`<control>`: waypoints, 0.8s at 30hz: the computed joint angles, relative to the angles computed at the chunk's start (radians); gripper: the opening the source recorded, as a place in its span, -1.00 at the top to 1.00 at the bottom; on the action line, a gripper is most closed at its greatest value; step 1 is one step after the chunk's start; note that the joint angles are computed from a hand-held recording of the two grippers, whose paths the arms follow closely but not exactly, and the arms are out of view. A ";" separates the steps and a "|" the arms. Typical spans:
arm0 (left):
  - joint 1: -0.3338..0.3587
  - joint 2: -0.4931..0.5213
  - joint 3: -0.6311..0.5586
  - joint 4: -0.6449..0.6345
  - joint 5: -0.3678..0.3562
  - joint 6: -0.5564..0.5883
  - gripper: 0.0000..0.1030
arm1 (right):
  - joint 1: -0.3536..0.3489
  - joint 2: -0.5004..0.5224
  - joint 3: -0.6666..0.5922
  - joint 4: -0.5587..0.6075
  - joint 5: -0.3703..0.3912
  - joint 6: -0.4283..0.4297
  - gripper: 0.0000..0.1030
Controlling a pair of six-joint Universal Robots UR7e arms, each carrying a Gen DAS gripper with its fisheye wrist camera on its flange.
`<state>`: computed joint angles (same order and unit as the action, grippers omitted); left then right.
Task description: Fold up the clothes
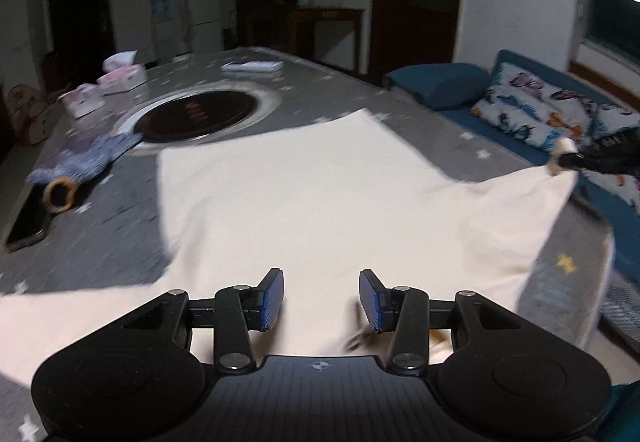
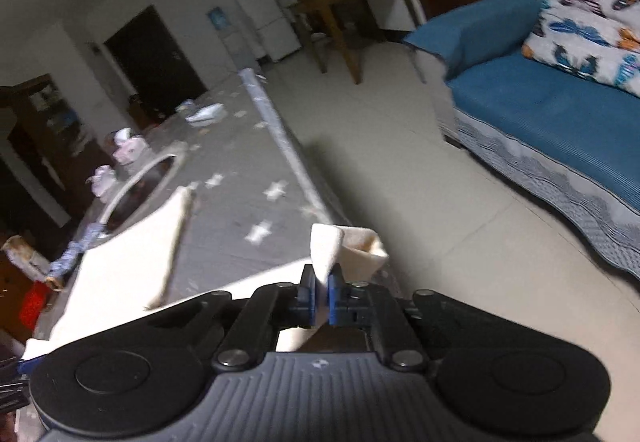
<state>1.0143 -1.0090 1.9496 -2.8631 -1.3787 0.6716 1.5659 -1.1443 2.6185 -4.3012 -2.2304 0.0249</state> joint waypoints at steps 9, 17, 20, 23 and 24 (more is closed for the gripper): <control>-0.029 0.022 0.039 0.088 -0.184 0.059 0.12 | 0.137 -0.090 -0.147 0.238 0.085 -0.150 0.91; -0.009 -0.035 0.083 0.088 -0.196 0.061 0.11 | 0.200 -0.023 -0.345 0.525 0.241 -0.250 0.91; 0.012 -0.072 0.088 0.071 -0.182 0.037 0.09 | 0.205 0.036 -0.412 0.611 0.289 -0.266 0.91; 0.028 -0.104 0.096 0.050 -0.149 0.020 0.09 | 0.200 0.094 -0.474 0.689 0.337 -0.276 0.91; 0.033 -0.113 0.098 0.043 -0.138 0.015 0.09 | 0.198 0.112 -0.491 0.712 0.351 -0.274 0.90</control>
